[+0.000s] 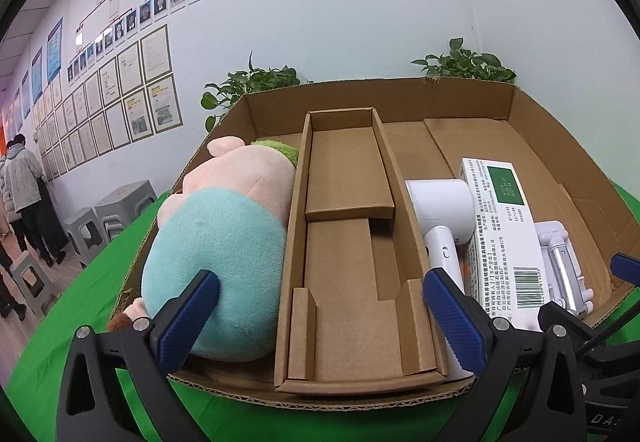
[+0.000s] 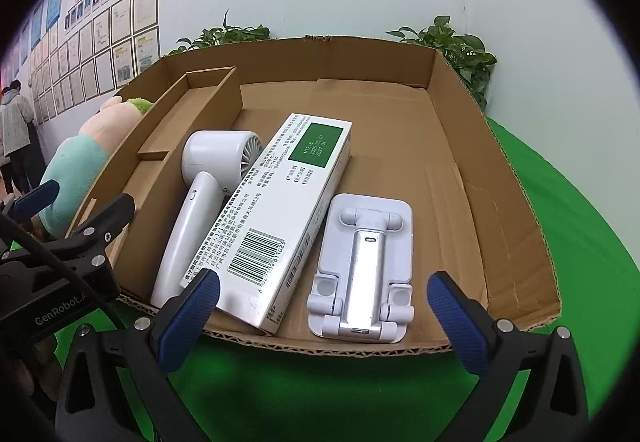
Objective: Organize objects
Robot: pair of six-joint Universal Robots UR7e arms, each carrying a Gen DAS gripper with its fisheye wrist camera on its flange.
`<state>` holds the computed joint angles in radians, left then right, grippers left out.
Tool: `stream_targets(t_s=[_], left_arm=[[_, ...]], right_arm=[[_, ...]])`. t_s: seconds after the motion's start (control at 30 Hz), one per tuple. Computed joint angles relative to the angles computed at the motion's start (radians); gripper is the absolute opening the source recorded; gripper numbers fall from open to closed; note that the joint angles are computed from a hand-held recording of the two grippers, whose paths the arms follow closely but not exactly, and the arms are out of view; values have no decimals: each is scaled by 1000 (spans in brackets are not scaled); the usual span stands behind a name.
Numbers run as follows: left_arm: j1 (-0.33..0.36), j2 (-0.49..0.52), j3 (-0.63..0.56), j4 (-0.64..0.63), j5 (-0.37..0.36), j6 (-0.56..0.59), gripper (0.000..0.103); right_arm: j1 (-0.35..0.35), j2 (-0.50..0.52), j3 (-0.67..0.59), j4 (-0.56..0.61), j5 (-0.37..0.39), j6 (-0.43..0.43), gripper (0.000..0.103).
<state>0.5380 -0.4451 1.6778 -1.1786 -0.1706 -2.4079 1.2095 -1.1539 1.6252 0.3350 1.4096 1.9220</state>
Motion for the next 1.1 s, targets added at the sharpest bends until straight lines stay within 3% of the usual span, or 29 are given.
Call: stream_targets(t_s=[1.1], left_arm=[[3, 3, -3, 5, 4, -1, 103]], right_arm=[[0, 0, -3, 2, 2, -2, 103]])
